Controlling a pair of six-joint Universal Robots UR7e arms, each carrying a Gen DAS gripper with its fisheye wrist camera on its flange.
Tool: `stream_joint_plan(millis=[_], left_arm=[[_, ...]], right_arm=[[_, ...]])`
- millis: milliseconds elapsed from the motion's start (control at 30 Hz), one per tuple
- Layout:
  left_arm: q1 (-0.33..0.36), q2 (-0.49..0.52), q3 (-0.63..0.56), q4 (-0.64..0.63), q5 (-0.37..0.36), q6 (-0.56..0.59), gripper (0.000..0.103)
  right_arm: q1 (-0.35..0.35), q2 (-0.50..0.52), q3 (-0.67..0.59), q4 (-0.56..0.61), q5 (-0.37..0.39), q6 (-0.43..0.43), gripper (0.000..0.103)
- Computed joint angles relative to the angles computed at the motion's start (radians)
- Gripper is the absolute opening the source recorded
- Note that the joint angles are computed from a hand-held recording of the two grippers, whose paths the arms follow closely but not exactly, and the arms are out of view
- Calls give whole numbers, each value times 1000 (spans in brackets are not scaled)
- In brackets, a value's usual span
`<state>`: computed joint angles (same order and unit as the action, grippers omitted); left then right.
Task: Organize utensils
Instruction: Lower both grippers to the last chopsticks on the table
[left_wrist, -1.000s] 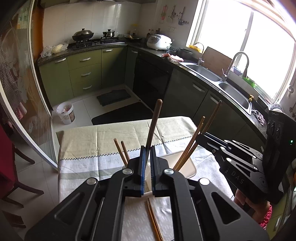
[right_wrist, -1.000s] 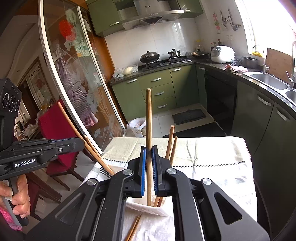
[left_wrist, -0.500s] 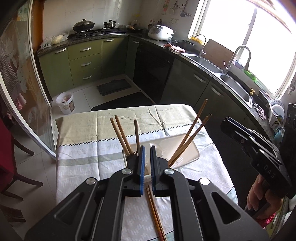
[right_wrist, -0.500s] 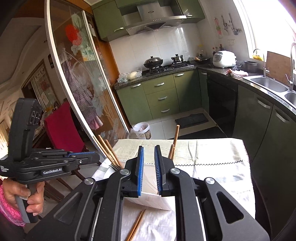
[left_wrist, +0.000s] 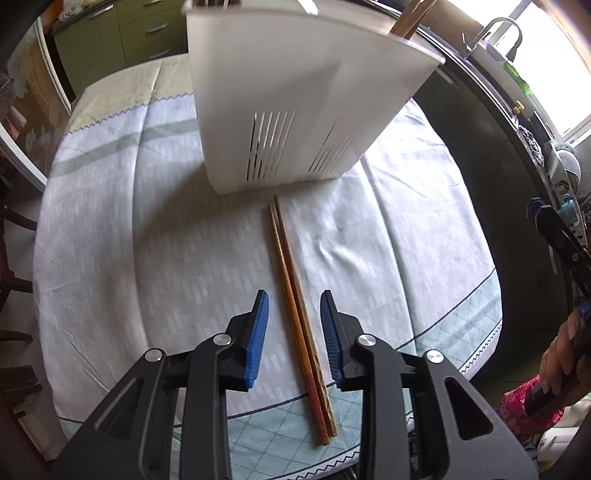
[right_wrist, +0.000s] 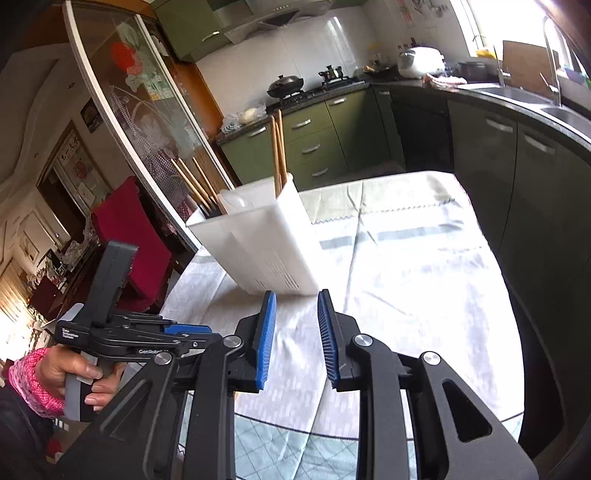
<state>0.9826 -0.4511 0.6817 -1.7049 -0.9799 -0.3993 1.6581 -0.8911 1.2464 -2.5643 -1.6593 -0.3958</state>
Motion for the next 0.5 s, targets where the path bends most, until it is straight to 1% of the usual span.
stream_joint_plan(millis=[100, 200, 333, 400, 433, 467, 500], left_arm=[[10, 19, -6, 8, -1, -16, 27], [12, 56, -62, 39, 7, -25, 27], [17, 89, -110, 83, 24, -42, 21], [18, 100, -126, 95, 27, -43, 21], [19, 104, -130, 99, 28, -43, 21], [19, 109, -136, 102, 27, -42, 21], [18, 109, -131, 95, 31, -39, 21]], right_arm=[[-25, -16, 35, 11, 18, 22, 24], [-44, -29, 62, 5, 40, 42, 24], [-55, -32, 62, 4, 57, 59, 24], [-58, -33, 60, 4, 64, 62, 24], [-59, -34, 61, 2, 67, 62, 26], [-57, -33, 58, 0, 67, 63, 31], [-56, -30, 51, 3, 66, 63, 32]])
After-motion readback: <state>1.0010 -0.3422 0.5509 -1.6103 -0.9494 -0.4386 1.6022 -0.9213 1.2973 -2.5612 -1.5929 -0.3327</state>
